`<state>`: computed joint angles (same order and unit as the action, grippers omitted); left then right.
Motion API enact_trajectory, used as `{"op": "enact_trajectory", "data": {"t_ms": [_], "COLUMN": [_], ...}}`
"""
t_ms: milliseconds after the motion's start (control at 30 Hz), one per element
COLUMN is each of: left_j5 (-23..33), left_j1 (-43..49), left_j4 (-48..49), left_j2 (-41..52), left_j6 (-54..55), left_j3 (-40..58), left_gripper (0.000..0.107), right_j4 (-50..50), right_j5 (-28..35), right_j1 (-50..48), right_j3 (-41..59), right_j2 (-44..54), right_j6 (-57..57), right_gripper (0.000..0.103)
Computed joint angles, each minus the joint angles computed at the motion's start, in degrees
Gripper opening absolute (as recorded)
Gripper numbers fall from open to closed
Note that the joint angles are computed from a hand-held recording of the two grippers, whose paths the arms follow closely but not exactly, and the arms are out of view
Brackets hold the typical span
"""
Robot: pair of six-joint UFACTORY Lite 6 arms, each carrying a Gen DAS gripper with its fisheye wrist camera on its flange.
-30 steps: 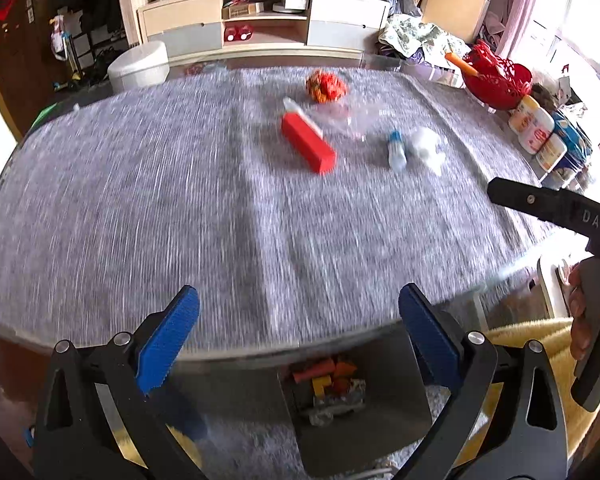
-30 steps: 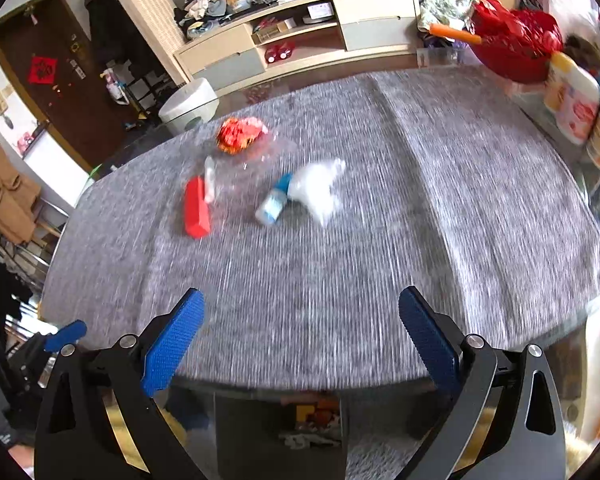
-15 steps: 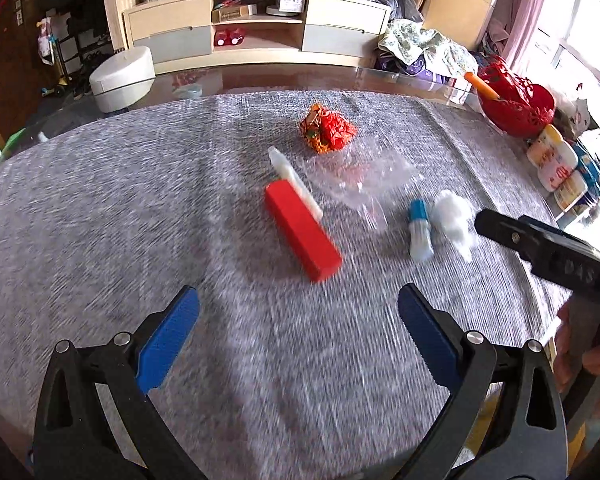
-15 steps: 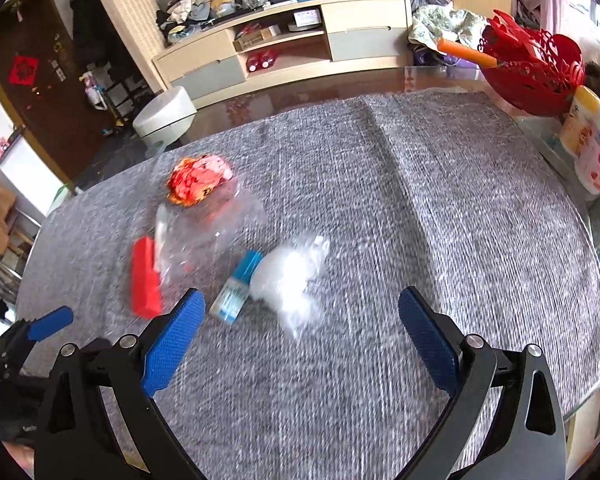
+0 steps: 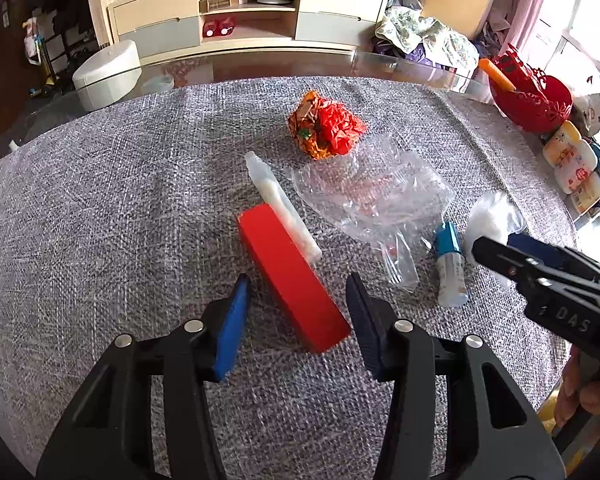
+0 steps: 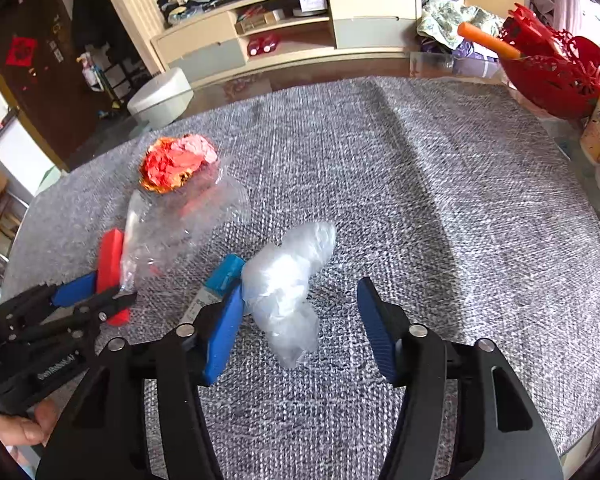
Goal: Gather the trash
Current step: 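Grasp the red box with the left tool while the right tool grasps the clear plastic bag, then lower the red box and plastic bag into the bin and open both tools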
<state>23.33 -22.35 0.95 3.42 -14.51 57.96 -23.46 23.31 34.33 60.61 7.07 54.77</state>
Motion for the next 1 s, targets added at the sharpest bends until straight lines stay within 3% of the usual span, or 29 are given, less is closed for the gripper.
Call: {"op": "enact_trajectory", "data": {"t_ms": [100, 133, 267, 500, 667, 800, 1000], "left_j5": [-0.4, -0.4, 0.1, 2.6, 5.8, 11.4, 24.8], "left_j1": [1.1, 1.5, 2.3, -0.2, -4.2, -9.9, -25.1], "left_j4": [-0.4, -0.4, -2.0, 3.3, 5.0, 8.7, 16.4], "left_j2": [0.0, -0.2, -2.3, -11.3, -23.7, -34.2, -52.5], "left_j6": [1.1, 1.3, 3.3, -2.5, -5.7, -13.4, -32.4], "left_j3": [-0.1, -0.3, -2.2, -9.9, -19.5, -25.4, -31.9], "left_gripper": [0.033, 0.027, 0.019, 0.018, 0.018, 0.018, 0.018], "right_j4": [-5.3, -3.7, -0.9, -0.4, -1.5, -4.1, -9.3], "right_j5": [1.3, 0.6, 0.4, 3.5, 6.7, 10.1, 16.2], "right_j1": [1.1, 0.7, 1.1, 5.2, 11.1, 17.6, 30.7], "right_j3": [0.4, 0.0, -1.7, -8.3, -12.6, -15.2, -18.6], "right_j2": [0.6, 0.1, -2.4, -12.3, -18.1, -22.6, -27.6], "right_j6": [4.6, 3.2, 0.3, 1.6, 6.3, 12.7, 25.9], "right_gripper": [0.03, 0.028, 0.026, 0.024, 0.023, 0.023, 0.023]}}
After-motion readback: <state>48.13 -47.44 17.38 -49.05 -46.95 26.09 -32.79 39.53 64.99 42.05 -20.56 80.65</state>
